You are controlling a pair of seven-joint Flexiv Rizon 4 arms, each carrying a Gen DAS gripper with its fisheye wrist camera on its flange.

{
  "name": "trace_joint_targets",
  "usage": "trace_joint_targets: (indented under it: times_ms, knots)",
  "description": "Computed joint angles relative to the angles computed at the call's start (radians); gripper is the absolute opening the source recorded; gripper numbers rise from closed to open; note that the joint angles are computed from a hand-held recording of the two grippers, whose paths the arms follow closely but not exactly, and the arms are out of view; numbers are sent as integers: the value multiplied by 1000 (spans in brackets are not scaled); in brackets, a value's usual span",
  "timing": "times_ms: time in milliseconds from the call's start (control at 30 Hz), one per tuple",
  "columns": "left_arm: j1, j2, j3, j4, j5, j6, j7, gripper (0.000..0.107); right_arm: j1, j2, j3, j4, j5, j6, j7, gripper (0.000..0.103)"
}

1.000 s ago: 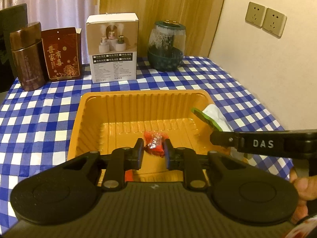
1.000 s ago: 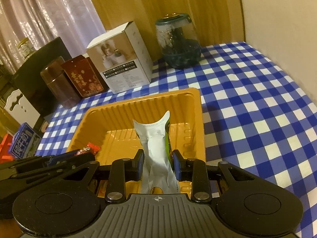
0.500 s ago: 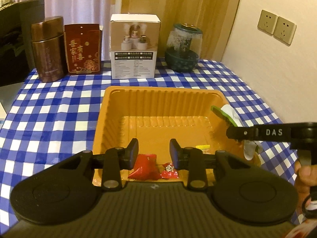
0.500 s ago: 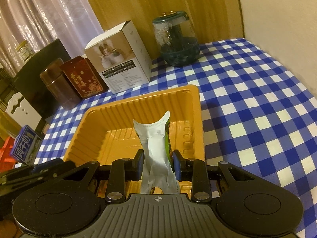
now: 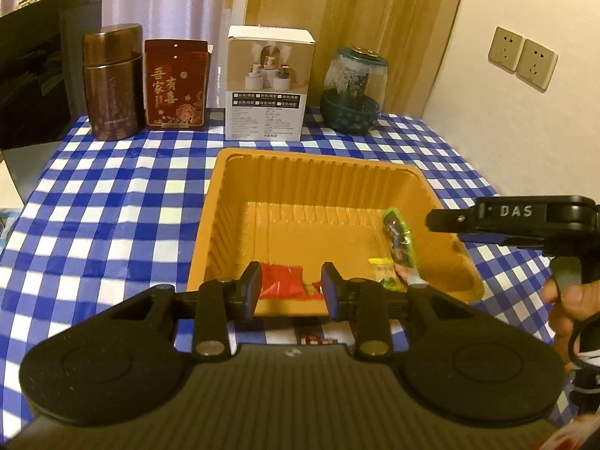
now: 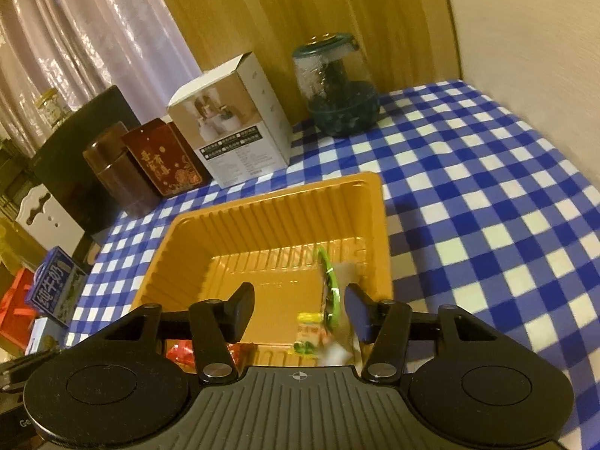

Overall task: Organize snacks
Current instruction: 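Open the left tool over the tray while the right tool drops the pouch in, then move both open tools back toward the remaining snacks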

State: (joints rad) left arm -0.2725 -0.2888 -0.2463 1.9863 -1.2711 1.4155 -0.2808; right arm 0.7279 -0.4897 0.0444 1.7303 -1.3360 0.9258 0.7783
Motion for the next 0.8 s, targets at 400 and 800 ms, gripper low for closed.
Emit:
trace_joint_targets:
  times_ms: [400,800]
  knots:
    - [-56,183,84,174,-115,-33,10,39,90,88,98,76,55,-202,51,56]
    - [-123,395,172,369,-178,-32,8,54,248,80,166,46,145,-401,13,62]
